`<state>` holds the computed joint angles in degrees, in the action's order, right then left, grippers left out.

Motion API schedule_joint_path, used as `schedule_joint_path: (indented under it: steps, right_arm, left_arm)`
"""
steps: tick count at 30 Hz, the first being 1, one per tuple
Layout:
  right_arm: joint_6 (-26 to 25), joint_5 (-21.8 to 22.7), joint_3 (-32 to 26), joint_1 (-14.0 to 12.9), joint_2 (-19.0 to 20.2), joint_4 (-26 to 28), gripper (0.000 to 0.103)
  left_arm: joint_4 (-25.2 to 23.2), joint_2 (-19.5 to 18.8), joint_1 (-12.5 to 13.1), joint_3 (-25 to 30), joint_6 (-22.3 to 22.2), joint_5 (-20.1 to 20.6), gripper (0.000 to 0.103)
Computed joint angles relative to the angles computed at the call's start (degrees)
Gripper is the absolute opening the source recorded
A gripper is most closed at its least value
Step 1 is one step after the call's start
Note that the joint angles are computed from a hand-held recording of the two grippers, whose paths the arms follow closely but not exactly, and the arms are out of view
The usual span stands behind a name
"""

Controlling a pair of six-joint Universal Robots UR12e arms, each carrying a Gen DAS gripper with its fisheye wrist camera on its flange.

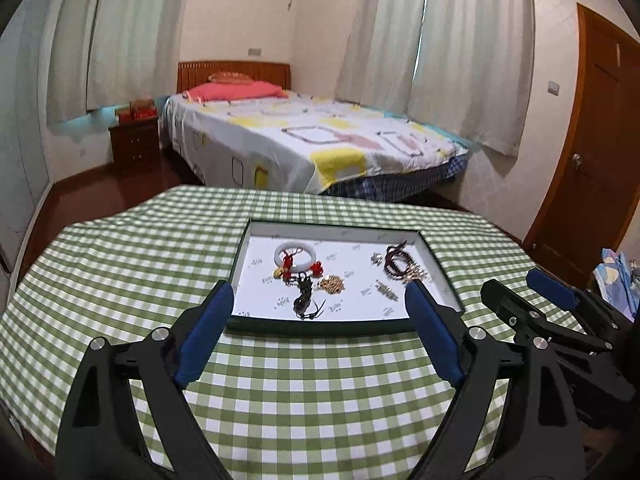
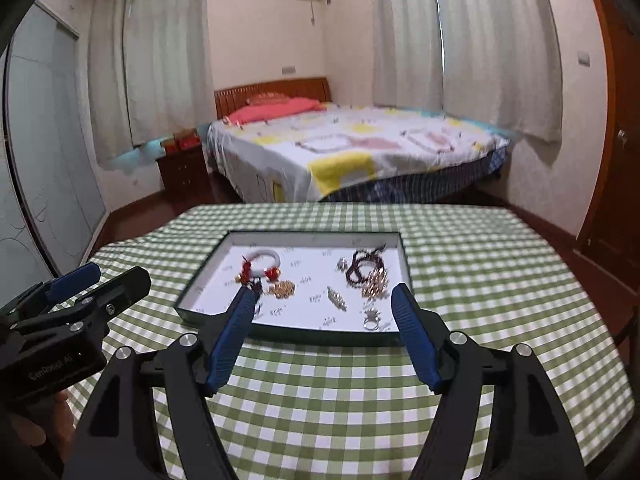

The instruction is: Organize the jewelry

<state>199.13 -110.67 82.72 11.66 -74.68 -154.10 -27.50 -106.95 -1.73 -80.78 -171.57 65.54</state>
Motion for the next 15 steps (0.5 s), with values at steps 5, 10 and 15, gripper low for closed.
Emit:
schedule_joint_path:
  steps: [5,10,15]
  right_arm:
    - [-0.84,-1.94,0.84,0.84,-1.26,-1.31,0.069]
    - [-0.75,-3.16,1.62,1.27,-1.93,-2.12,0.069]
    - [-1.16,-3.78,1.74,1.6,-2.08,-2.44,0.069]
  left_arm:
    - [2.65,1.82,0.27,-1.66,0.16,-0.77,0.086]
    - [4.29,2.88,0.46,-2.85,0.16,-1.34,0.088]
    - [5.3,3.33,0.58,-3.65,0.01,-1.11,0.09]
